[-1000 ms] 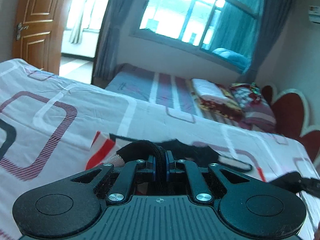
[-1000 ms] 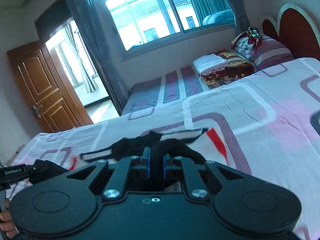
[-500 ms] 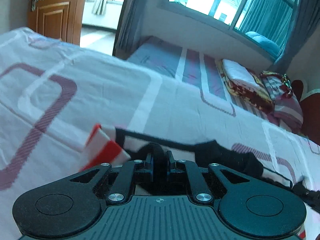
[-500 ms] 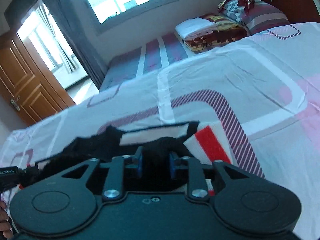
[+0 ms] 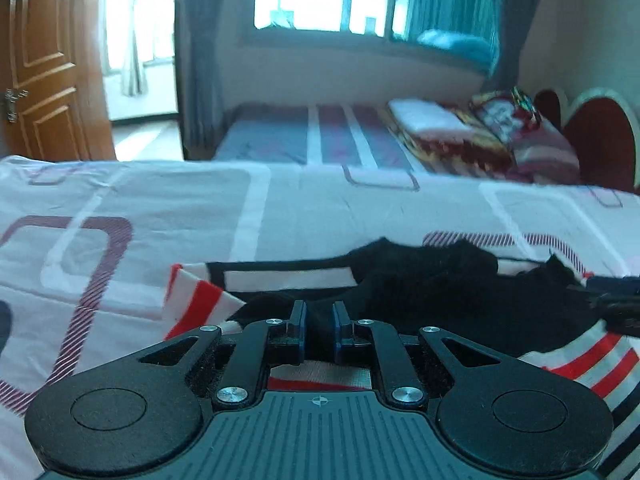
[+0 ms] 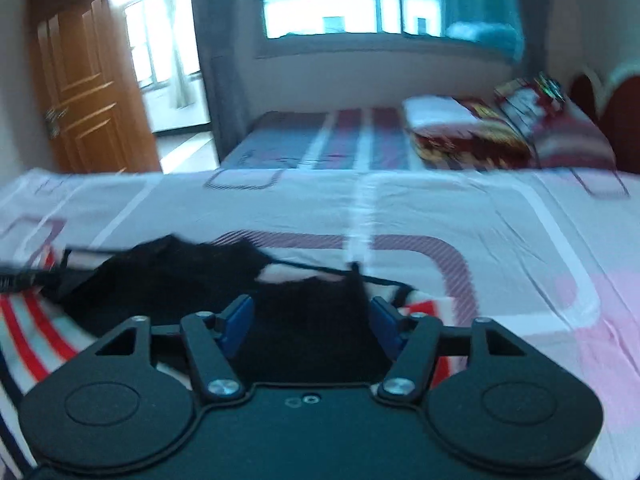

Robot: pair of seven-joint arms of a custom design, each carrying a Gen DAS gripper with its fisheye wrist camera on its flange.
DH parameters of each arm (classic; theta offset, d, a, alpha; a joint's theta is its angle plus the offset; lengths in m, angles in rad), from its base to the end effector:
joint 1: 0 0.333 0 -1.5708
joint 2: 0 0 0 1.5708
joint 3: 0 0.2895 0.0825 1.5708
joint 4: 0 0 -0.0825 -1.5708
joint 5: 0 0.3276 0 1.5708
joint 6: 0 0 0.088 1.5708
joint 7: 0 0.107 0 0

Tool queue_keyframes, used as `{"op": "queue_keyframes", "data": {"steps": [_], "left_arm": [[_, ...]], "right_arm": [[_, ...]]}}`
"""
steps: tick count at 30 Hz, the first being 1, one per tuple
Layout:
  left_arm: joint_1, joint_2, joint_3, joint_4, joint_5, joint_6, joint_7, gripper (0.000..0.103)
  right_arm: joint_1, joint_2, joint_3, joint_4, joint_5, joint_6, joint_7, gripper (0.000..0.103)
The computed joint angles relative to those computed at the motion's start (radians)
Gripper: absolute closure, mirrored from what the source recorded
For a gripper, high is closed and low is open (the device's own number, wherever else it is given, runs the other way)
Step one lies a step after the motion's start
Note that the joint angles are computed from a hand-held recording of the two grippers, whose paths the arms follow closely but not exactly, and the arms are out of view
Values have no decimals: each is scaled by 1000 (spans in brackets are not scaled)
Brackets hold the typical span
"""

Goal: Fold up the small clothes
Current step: 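Lay the hem down on the collar and open both tools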

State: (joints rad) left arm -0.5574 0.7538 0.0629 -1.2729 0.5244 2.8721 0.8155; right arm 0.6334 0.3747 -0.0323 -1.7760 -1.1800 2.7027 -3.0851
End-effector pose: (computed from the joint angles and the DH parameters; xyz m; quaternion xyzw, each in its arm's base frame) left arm 0.6158 -0.3816 0.4049 -0.5627 0.7039 -0.3598 0.2417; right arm 0.4933 0.3793 0.3988 -0.6211 0.6539 -0.2770 0.3316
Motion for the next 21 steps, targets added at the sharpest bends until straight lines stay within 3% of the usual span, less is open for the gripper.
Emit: {"op": "queue_keyframes", "data": {"steps": [1,3,4,5,6,7,8,9,12,14,15,16,17,19,21], "left_arm": [[-9,-25,20,-44,17,33,-25,92],[-16,-43,34,-64,47,9,-1,90],[-8,-38,25,-53,51,-18,25,80],[9,-27,1,-31,40,-49,59,66],[21,-13,-16,-3,23,-88,85,29],[10,-14,2,-4,37,-86,60,13],[-9,-24,36,-26,82,-48,4,12],[-7,-21,35,-23,121,-34,-9,11],[16,67,-18,122,52,-146,116,11],[11,131,-16,227,31,-213,133,11],[11,160,-12,273,20,-236,128,20],[23,186,-31,317,11,-264,129,52],[24,226,-30,388,-69,-313,183,69],[36,250,-55,424,-59,-333,164,83],[11,229,-21,381,-40,-303,143,94]], "right_arm": [[-1,12,11,17,26,-12,-40,49],[16,23,6,39,46,-81,-73,46],[17,20,-2,38,41,-93,-65,45],[1,16,-3,27,52,-73,-68,44],[-27,19,4,19,92,-37,-95,44],[-36,24,5,19,118,-26,-109,44],[-35,31,-4,23,125,-28,-108,44],[-29,37,-9,28,131,-41,-112,44],[-40,46,-10,14,160,-1,-125,45],[-28,55,-25,11,151,35,-125,57],[-20,56,-31,15,148,35,-132,71],[-15,56,-33,16,151,33,-137,83],[-13,54,-37,14,154,38,-136,85],[-18,44,-46,-4,153,78,-121,95],[-8,32,-61,-18,124,101,-90,96]]}}
